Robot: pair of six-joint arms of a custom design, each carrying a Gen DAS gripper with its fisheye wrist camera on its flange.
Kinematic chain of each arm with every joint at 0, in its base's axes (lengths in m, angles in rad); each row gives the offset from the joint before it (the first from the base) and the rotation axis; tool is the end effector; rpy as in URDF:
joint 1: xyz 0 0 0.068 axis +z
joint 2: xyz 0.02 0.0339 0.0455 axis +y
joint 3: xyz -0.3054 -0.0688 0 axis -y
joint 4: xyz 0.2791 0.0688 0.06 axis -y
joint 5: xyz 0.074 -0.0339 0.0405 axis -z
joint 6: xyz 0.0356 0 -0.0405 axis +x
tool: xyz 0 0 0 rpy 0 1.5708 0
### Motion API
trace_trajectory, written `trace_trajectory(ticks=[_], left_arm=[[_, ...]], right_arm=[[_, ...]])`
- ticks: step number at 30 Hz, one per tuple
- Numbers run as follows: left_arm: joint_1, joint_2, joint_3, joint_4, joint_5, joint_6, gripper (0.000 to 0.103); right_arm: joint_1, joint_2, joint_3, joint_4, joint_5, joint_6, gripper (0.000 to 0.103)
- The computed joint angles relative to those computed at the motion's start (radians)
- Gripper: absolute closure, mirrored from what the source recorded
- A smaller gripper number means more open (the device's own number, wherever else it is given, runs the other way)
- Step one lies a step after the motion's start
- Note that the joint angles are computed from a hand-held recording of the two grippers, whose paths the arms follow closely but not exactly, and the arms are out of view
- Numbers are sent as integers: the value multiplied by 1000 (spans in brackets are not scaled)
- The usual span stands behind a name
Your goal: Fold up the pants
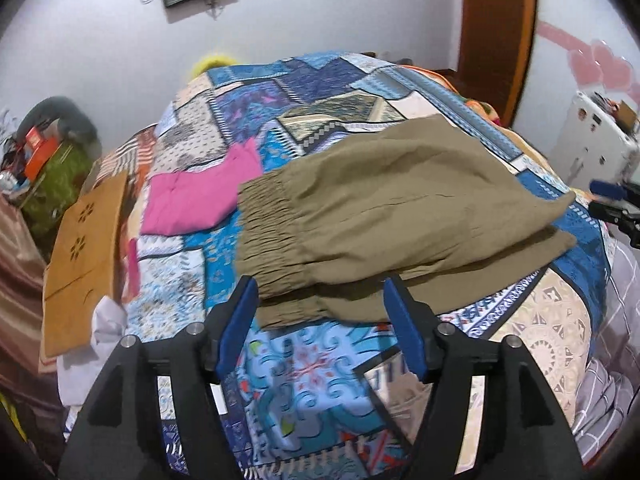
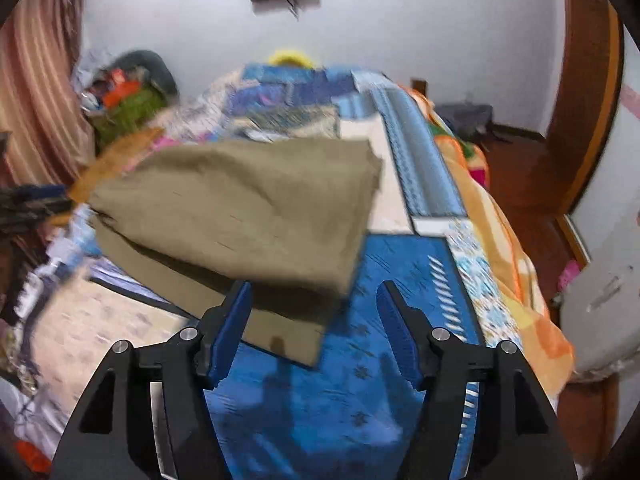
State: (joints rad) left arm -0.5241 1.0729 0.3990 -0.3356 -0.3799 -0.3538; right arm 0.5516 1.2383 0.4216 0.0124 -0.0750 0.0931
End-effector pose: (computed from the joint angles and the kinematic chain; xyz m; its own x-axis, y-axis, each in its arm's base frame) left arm 0.1682 -0.0820 0.1639 -0.7894 0.0846 -0.6081 0.0217 0.9937 0.1101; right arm 0.1954 0.1234 0.1609 -0.6636 -0.2994 -0.6856 -0.5074 0.8536 0.1182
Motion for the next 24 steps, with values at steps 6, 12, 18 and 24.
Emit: trace_trajectory(ticks=[6,12,18,24], left_arm=[[-20,122,10,82,38,-4,37],[-60,206,4,131,-20,-4,37],[-13,270,-7,195,21,33,37],[15,282,-1,231,63,69,37]], right_arm=[[146,97,83,21,32,-29,39],[273,340,210,83,94,-109,40],[336,506,315,88,90,-167,40],[331,544,358,109,47,-170,75]])
